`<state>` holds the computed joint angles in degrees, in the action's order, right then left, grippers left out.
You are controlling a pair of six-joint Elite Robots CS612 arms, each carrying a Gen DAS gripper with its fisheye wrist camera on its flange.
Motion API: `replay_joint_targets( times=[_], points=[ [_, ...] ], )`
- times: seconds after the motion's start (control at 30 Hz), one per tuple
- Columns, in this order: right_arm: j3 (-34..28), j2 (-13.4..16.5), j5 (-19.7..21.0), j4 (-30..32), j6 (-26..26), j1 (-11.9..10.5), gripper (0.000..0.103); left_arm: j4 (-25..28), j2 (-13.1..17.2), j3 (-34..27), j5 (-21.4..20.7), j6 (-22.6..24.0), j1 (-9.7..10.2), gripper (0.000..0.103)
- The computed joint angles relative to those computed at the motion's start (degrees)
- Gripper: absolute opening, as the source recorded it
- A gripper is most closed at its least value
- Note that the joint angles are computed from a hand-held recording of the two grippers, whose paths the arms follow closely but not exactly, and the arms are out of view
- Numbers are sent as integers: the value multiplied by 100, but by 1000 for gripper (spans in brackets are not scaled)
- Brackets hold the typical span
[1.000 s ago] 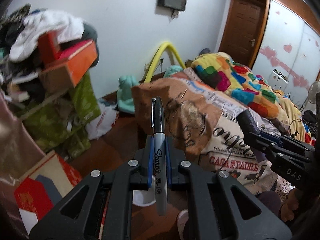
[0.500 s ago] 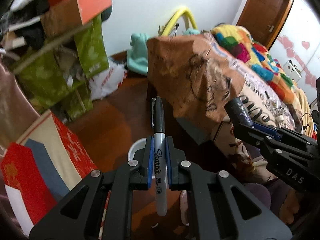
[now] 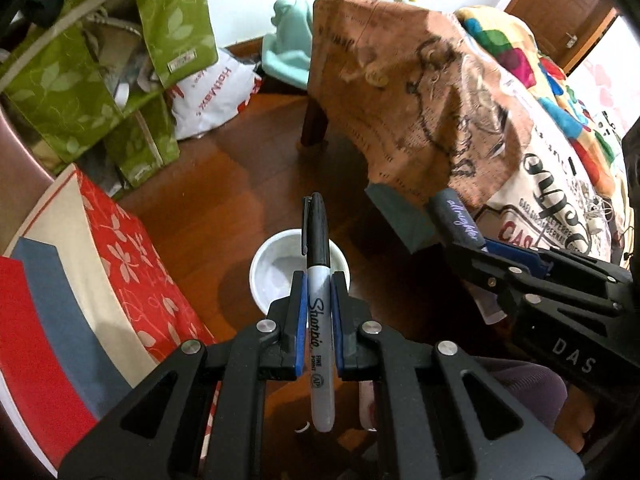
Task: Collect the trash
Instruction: 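Carry the purple cylinder and Sharpie in both tools over the white cup, then open both tools to drop the cylinder and marker into the cup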
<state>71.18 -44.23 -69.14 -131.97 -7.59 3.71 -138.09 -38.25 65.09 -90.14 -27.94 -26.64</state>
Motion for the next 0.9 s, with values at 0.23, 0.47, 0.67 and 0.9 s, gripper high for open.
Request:
replay_joint_targets(
  times=[0.23, 0.47, 0.67, 0.9],
  points=[
    [-357, 220, 180, 455, -116, 12, 24, 269, 246, -360, -261, -81, 87, 10],
    [-516, 282, 156, 590, -146, 14, 35, 579, 351, -611, -232, -114, 125, 19],
    [-435, 236, -132, 447, -213, 41, 36, 489, 262, -478, -43, -150, 122, 20],
    [-186, 79, -350, 222, -371, 54, 36, 301, 65, -222, 105, -71, 85, 20]
  ],
)
